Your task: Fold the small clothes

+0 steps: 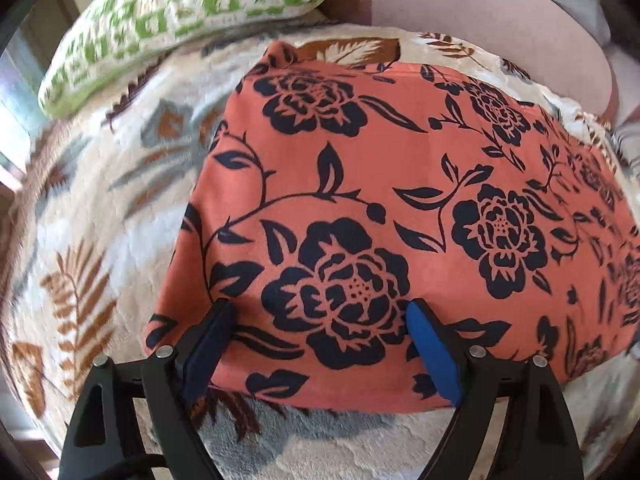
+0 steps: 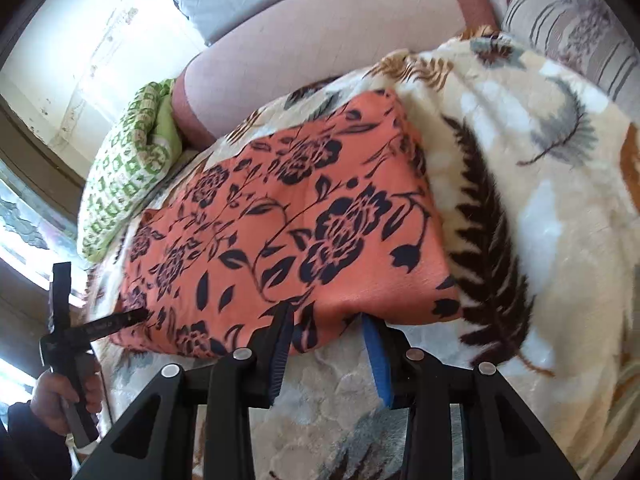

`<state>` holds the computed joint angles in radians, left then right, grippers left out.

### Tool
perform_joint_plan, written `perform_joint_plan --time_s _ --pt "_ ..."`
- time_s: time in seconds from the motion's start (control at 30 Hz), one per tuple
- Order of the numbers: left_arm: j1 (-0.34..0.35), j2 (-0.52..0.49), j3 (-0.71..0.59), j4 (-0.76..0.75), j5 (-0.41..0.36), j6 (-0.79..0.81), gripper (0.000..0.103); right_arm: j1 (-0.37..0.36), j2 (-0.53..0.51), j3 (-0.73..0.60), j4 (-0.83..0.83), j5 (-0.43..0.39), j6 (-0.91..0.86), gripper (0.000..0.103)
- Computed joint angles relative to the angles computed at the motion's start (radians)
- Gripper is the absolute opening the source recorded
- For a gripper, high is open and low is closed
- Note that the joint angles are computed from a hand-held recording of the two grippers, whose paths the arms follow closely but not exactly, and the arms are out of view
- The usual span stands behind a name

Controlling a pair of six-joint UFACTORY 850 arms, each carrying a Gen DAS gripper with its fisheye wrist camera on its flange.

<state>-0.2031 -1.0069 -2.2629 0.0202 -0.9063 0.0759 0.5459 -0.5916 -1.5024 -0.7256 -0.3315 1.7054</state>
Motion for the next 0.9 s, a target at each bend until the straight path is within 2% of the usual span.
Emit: perform_joint_plan --time_s 0.07,0.2,0.37,0.47,0.5,0.53,0.6,0.67,0.73,0.77,0.83,0.9 --pt "0.000 -0.011 -0.024 0.001 -0.021 -0.015 0.088 0.019 -0.011 -0.030 -0.094 -0.087 0.051 0.039" --pt "0.005 -0.029 -0.068 -0.028 -0.053 -0.027 0.088 0.043 -0.011 -0.051 -0.228 -0.197 0.137 0.039" --pt "0.013 0.031 0.005 -0.051 -0.005 -0.041 0.088 0.055 0.047 0.008 -0.397 -0.243 0.344 0.039" --pt "0.010 0.071 0.051 -0.086 0.078 -0.018 0.088 0.062 0.101 0.072 -0.579 -0.280 0.566 0.042" --pt "0.008 0.087 0.070 -0.093 0.111 -0.007 0.088 0.060 0.120 0.098 -0.653 -0.274 0.655 0.056" --pt "0.006 0.101 0.092 -0.093 0.134 -0.002 0.088 0.057 0.135 0.124 -0.740 -0.263 0.758 0.061" --pt "0.002 0.092 0.081 -0.083 0.138 -0.004 0.088 0.049 0.137 0.132 -0.806 -0.236 0.840 0.062" --pt "-0.007 0.031 0.003 -0.029 0.063 -0.024 0.088 0.033 0.114 0.109 -0.802 -0.151 0.818 0.062" --pt "-0.019 -0.067 -0.119 0.073 -0.056 -0.047 0.089 0.015 0.083 0.080 -0.773 -0.050 0.784 0.062" --pt "-0.021 -0.081 -0.128 0.091 -0.070 -0.058 0.090 0.006 0.063 0.061 -0.726 0.001 0.729 0.062" --pt "-0.012 -0.056 -0.087 0.060 -0.032 -0.070 0.092 0.000 0.028 0.026 -0.574 0.037 0.576 0.062" --pt "-0.011 -0.076 -0.126 0.054 -0.067 -0.060 0.092 -0.007 0.010 0.010 -0.436 0.074 0.436 0.062"
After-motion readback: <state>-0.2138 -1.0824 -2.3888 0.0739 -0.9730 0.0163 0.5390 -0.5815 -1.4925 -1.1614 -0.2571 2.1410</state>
